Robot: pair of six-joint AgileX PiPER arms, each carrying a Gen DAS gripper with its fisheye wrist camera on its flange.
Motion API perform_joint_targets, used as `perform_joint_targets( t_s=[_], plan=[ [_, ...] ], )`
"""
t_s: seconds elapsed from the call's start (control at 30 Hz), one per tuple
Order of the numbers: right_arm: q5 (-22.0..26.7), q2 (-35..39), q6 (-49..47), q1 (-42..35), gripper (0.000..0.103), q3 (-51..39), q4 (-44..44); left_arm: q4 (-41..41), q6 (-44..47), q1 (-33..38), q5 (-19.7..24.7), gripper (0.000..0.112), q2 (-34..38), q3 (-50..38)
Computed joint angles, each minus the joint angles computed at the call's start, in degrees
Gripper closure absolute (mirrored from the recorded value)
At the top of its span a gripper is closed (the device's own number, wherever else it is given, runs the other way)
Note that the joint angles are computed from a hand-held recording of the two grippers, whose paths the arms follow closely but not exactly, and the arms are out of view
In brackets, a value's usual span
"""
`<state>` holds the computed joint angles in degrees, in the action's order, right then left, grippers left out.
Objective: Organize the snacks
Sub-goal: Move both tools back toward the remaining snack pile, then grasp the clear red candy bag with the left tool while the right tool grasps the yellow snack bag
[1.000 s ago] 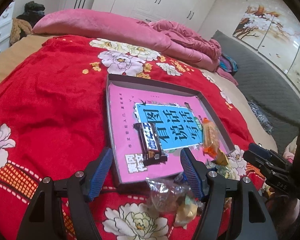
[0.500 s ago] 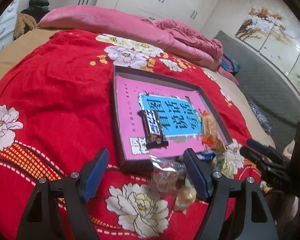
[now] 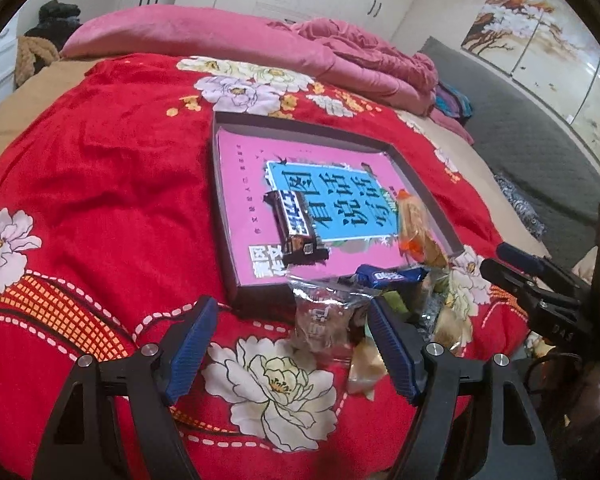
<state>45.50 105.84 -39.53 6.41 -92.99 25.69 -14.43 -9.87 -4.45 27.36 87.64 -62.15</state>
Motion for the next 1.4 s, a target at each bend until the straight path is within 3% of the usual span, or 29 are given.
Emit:
perform_joint_targets(
  t_s=[0.7,0.8,1.27,1.4],
  plan=[
    [-0.50,3.90,0.66,1.22,0.043,0.30,-2.46,3.22,-5.81,-1.99,2.46,0.035,5.04,-1.98],
    [-1.11,4.33,1.01,1.29,0.043,0.55,-3.02,-2.73,-0.97,-0.79,2.12,0.036,5.67,-1.70],
    [-4.32,5.75,3.43,3.17,0.043,1.08,-8.44,-2.45,-1.65,-2.06,3.16,0.050,8.53,-5.17],
    [-4.01,6.79,3.69,3.32,0.043,0.12,-7.56,-6.22,1.05,-1.02,3.65,0.055,9.08,-4.97]
  ],
)
